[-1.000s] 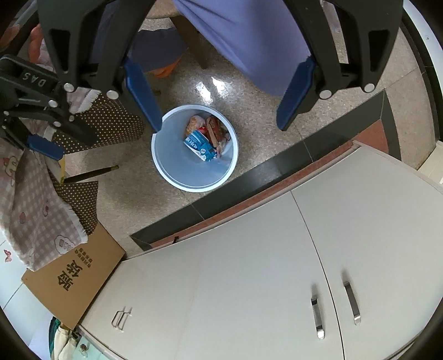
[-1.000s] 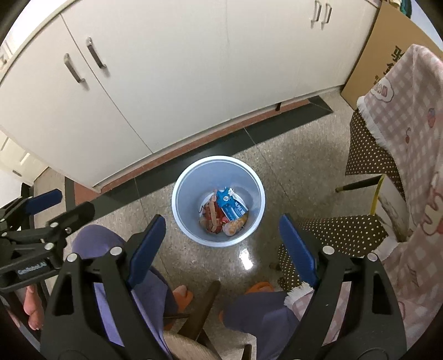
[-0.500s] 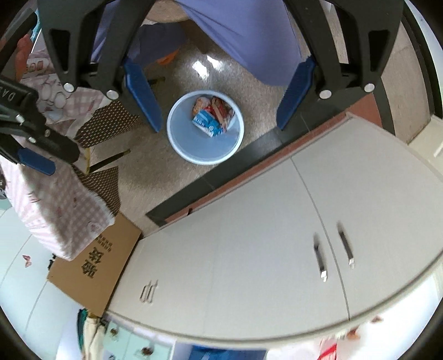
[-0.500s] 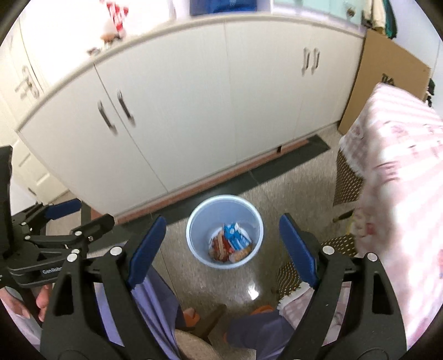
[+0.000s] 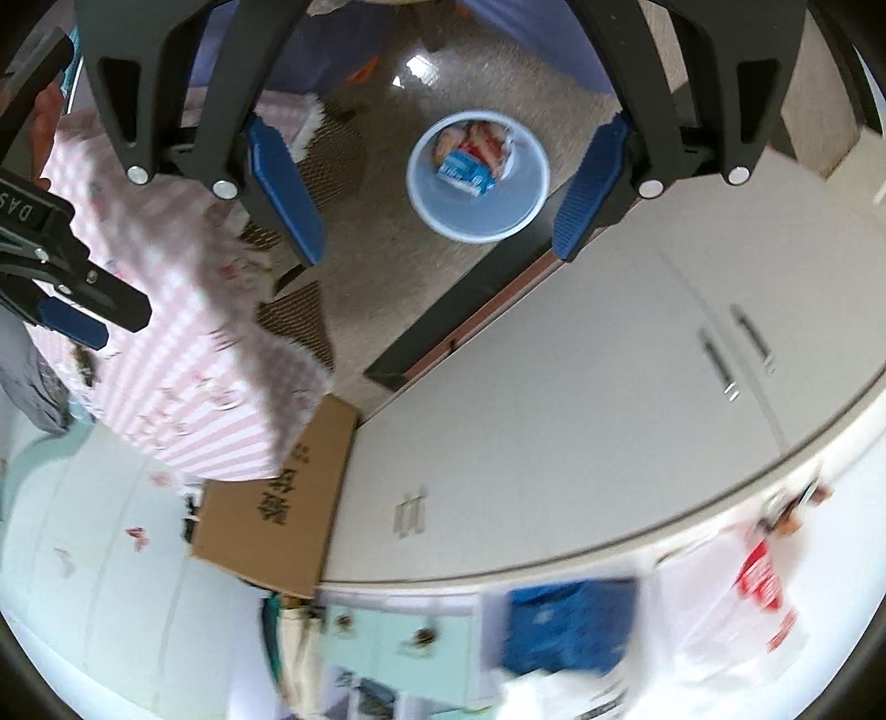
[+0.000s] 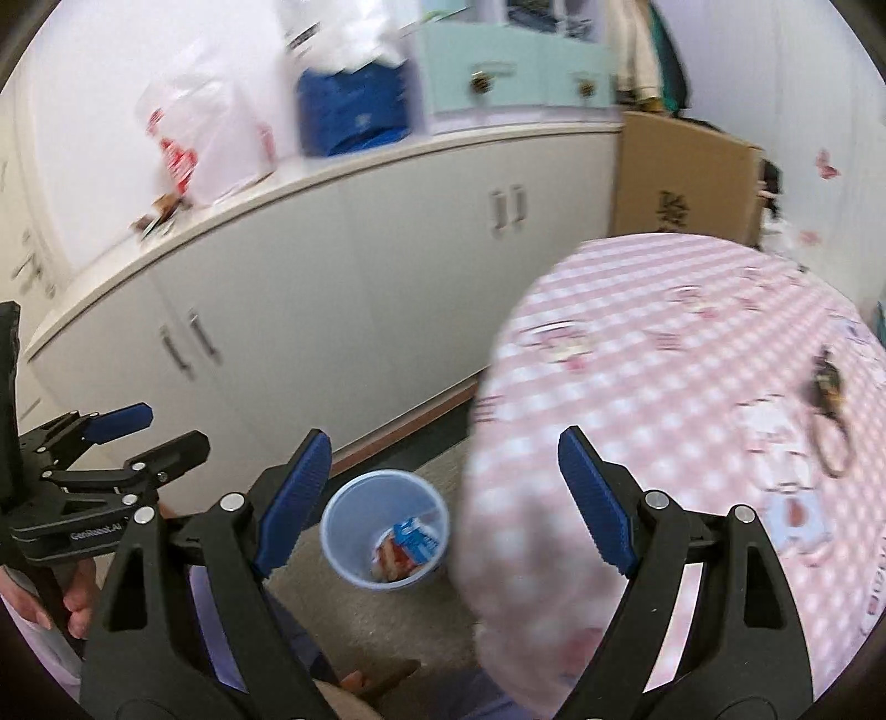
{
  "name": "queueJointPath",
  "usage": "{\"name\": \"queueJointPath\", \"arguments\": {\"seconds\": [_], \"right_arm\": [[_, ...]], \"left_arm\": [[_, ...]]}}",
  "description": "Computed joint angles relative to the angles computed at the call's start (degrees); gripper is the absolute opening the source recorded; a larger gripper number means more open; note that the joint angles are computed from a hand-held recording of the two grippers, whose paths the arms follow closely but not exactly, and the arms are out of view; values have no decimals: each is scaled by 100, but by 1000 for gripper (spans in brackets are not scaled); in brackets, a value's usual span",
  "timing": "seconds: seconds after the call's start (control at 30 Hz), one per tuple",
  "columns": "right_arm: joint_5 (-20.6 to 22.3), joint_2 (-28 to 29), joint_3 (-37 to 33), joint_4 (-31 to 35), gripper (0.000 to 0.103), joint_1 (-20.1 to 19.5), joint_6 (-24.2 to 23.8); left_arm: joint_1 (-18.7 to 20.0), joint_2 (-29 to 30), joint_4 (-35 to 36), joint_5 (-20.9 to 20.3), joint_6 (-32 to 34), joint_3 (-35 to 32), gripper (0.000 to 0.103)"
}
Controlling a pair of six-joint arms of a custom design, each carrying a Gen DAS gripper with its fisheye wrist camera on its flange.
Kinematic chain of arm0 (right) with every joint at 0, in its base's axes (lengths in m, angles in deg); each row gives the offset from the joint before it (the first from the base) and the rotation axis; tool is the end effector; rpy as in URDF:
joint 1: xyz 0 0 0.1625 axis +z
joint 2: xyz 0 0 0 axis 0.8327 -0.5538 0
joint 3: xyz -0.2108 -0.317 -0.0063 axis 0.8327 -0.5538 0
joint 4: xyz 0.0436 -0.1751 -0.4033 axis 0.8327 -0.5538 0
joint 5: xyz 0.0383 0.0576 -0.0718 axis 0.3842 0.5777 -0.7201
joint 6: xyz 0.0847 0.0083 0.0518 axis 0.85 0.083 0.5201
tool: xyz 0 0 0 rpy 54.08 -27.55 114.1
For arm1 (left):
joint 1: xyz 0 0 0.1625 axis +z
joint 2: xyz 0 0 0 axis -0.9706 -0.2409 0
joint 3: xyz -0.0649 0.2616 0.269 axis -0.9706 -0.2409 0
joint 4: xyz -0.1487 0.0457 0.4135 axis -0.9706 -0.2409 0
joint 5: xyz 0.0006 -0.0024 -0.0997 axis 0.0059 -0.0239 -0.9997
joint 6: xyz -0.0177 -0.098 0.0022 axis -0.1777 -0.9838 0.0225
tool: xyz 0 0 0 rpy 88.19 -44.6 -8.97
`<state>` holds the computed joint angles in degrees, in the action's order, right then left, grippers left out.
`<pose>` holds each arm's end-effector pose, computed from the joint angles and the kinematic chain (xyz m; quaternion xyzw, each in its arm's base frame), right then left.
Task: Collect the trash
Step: 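Move both tools back from the bin to the table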
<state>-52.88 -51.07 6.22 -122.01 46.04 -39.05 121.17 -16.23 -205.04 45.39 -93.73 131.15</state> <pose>0.2724 -0.7096 0.2268 0.3868 -0.8728 0.2527 0.1574 -0.2797 -0.6019 0.2121 -0.0280 0.8208 -0.4128 0.3937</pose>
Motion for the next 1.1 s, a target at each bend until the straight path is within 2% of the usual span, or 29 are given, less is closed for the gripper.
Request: {"name": "queueJointPath", "arguments": {"seconds": [0.17, 0.37, 0.57, 0.8, 1.0, 1.1], "right_arm": [[-175, -179, -115, -215, 83, -230, 132], [-537, -241, -487, -367, 83, -527, 291], [-979, -148, -966, -267, 83, -775, 407], [-1318, 187, -1712, 185, 82, -987, 542], [-1512, 715, -2593, 951, 65, -1081, 653], [-1593, 998, -3029, 1288, 47, -1107, 665]], "left_arm": [[9, 829, -1139, -236, 1446, -752, 83], [48, 1806, -1761, -687, 2639, -1797, 83], [129, 2691, -1712, -1211, 3255, -2905, 83], [233, 3565, -1161, -1617, 3520, -4166, 83], [344, 4213, -541, -1735, 3530, -5245, 83], [400, 4461, -309, -1773, 3532, -5688, 83]]}}
